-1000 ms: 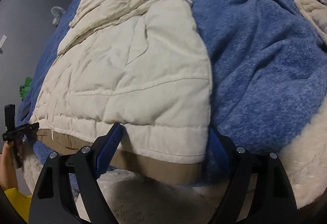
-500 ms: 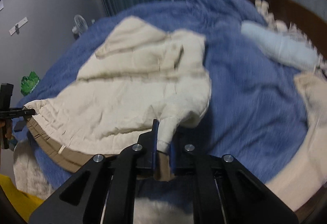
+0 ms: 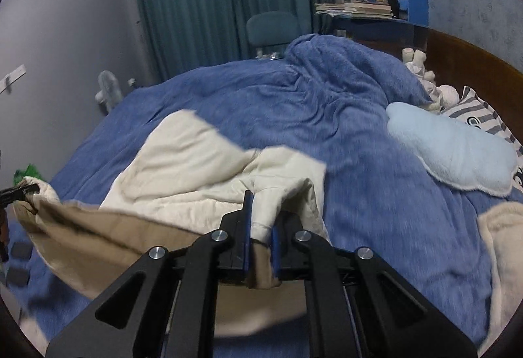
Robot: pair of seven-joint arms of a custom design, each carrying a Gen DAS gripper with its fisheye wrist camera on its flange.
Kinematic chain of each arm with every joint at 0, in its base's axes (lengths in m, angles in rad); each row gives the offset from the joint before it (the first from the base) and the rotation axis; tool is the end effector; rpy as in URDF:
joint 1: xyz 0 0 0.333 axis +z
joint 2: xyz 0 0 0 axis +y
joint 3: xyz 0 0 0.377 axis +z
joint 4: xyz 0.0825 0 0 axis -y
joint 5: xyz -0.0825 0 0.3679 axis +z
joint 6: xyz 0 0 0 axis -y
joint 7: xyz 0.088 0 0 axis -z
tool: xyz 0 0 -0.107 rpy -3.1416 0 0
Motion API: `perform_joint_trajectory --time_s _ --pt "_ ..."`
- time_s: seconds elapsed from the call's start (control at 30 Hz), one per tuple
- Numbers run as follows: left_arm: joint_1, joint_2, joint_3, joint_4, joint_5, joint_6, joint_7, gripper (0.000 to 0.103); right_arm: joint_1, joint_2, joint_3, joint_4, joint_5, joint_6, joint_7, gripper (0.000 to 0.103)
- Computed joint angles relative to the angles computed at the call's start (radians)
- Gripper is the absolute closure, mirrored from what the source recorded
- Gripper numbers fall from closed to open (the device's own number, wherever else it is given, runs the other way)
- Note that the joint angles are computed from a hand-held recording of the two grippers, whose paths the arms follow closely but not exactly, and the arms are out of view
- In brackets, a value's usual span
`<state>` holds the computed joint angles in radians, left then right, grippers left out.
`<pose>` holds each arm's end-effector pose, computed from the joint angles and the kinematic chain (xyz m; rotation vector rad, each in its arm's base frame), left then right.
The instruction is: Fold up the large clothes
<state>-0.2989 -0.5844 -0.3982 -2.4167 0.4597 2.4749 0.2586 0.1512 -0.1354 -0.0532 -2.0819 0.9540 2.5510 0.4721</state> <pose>0.2697 -0.2800 0.6232 -2.0519 1.4711 -0.8909 0.5332 0.0396 0.6159 -1.9511 1.1058 -0.3789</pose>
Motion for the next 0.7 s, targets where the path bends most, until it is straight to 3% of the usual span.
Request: perform_joint_trajectory --time_s 0.13,0.27,0.47,0.6,0.7 --pt "0.087 0.102 0.048 0.028 0.072 0.054 0.035 0.095 0.023 0.166 0.053 0.134 -0.046 0.098 0.117 0.094" --pt "0.157 0.227 0.068 0.058 0.147 0.099 0.02 0.095 0.052 0.314 0.086 0.242 -0.22 0.188 0.291 0.093" --pt "0.191 0.387 0.133 0.056 0.197 0.209 -0.006 0.092 0.079 0.515 0.075 0.407 -0.453 0.174 0.554 0.091" --pt "0.201 0.445 0.149 0.059 0.268 0.247 -0.047 0.092 0.096 0.581 0.067 0.441 -0.567 0.176 0.655 0.09" --pt "0.192 0.442 0.163 0.052 0.262 0.264 -0.061 0.091 0.07 0.591 0.095 0.452 -0.578 0.157 0.672 0.082"
